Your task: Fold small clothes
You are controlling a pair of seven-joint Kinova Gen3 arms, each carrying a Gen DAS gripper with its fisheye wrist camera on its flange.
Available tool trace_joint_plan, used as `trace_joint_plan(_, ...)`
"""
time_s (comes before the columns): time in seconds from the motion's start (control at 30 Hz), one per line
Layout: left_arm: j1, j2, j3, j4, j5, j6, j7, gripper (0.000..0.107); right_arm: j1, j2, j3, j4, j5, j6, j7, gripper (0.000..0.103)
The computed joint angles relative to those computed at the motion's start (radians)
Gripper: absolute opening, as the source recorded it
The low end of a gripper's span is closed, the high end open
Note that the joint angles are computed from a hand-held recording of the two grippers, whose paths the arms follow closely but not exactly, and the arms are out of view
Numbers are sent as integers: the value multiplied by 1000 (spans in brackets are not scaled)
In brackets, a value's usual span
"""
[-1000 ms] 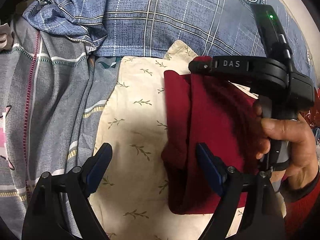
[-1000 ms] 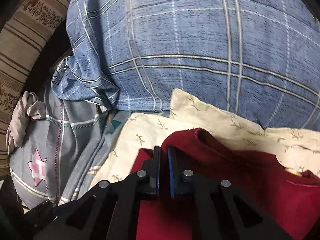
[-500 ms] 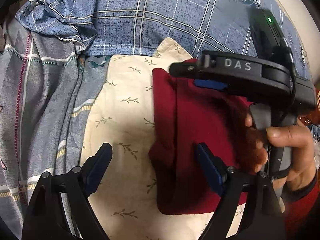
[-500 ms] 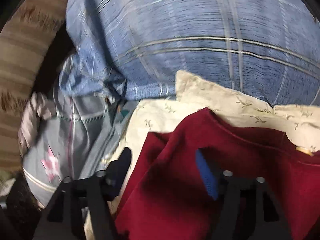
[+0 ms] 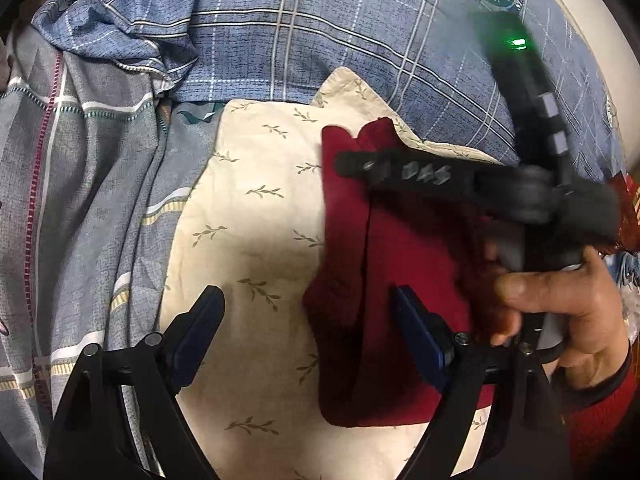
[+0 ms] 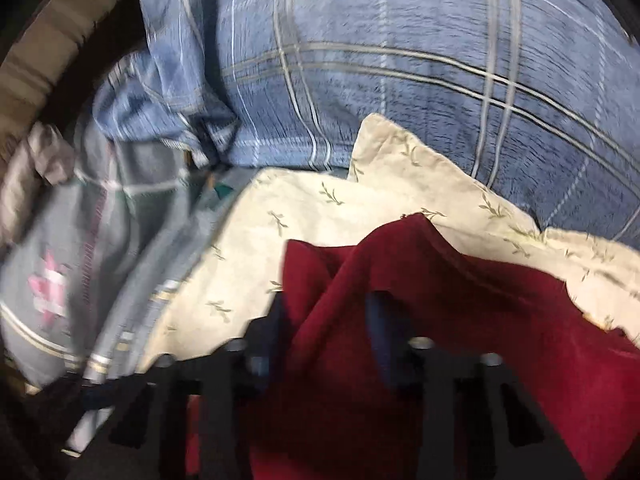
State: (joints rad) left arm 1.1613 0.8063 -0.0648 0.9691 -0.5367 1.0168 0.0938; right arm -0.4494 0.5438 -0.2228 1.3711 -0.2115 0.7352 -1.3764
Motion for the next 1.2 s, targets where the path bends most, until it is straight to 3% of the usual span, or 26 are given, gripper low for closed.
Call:
trace_joint_plan(0.17, -15, 15, 4, -15, 7, -35, -19, 86, 91, -32, -55, 25, -104, -2, 92, 17)
trace_joint_plan(0.43, -23, 30, -40, 9, -2, -149, 9, 86, 104, -60, -35, 40, -146, 8, 126, 4)
trace_joint_plan(0.5, -16, 24, -58, 35, -19, -188, 33, 72, 108, -58, -32, 38, -152, 13, 121, 4)
trace_joint_plan(0.53, -19, 17, -59, 54, -21, -216, 40, 59, 130, -57, -43, 41, -179, 17, 131, 5)
trace_joint_plan(0.57, -21, 7, -61, 75, -24, -249, 48, 48, 149, -57, -54, 44, -207, 19, 140, 10)
trace_joint_plan(0.63, -15, -4, -67, 88, -31, -271, 53, 37, 178, -55, -67, 33, -248, 56, 159, 16)
trace_joint_plan(0.67, -8, -4, -72, 83, -38, -266, 52, 28, 182, -54, -66, 23, -259, 78, 162, 35)
trace_joint_plan(0.7, 0, -4, -77, 82, -48, -268, 53, 25, 190, -50, -71, 13, -276, 99, 170, 62)
trace_joint_plan(0.77, 18, -5, -90, 78, -71, -266, 59, 22, 186, -43, -60, -11, -296, 143, 147, 77)
trace_joint_plan(0.87, 34, -3, -95, 68, -97, -259, 56, 22, 176, -27, -53, -47, -310, 193, 123, 78)
trace_joint_plan(0.97, 46, 13, -87, 16, -117, -209, 16, 22, 105, -29, -9, -69, -240, 187, 57, 83)
trace_joint_plan(1.13, 50, 23, -67, -27, -137, -192, -47, 22, 16, 15, 25, -132, -108, 234, -23, 81)
trace_joint_plan(1.17, 52, 32, -68, -51, -125, -157, -68, 22, -7, 0, 40, -112, -74, 208, -18, 67)
trace_joint_plan(1.2, 53, 34, -74, -56, -109, -137, -71, 23, -11, -16, 39, -82, -51, 170, -12, 47)
